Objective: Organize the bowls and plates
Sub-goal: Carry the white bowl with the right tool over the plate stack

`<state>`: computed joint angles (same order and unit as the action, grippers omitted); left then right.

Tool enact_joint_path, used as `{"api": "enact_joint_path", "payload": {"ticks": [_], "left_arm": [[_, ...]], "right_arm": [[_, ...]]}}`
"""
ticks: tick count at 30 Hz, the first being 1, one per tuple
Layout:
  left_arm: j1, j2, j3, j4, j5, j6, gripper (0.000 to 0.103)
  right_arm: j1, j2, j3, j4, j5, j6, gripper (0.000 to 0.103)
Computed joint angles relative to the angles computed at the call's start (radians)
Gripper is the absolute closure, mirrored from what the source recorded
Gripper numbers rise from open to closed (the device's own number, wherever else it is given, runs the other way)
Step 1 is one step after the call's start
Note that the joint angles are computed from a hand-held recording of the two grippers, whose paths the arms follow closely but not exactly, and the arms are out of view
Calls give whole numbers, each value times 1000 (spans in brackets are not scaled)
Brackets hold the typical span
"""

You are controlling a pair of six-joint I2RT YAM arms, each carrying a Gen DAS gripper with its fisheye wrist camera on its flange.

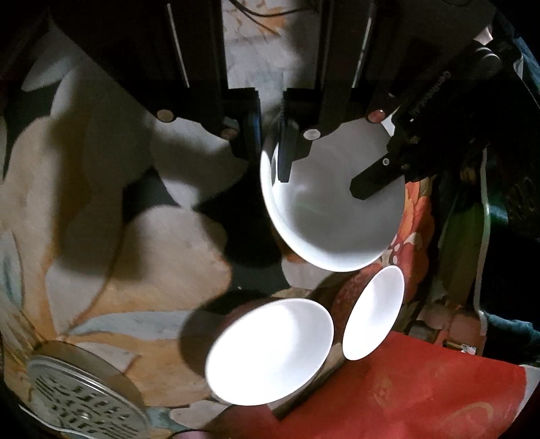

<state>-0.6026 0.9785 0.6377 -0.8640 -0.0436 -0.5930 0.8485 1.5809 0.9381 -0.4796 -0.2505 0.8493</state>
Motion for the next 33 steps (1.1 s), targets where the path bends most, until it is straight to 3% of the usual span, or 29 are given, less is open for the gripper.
{"api": "enact_joint_path", "payload": {"ticks": [9, 18, 28, 33], "left_arm": [[-261, 54, 112, -78, -83, -175, 95], [-483, 148, 270, -134, -144, -332, 95], [-645, 333, 453, -118, -165, -388, 95], [-696, 439, 538, -80, -154, -400, 95]], "right_arm": [[1, -181, -86, -88, 17, 18, 94], [-3, -442, -163, -257, 53, 40, 93], [-83, -747, -198, -534, 104, 12, 93], [-211, -876, -213, -666, 60, -52, 93]]}}
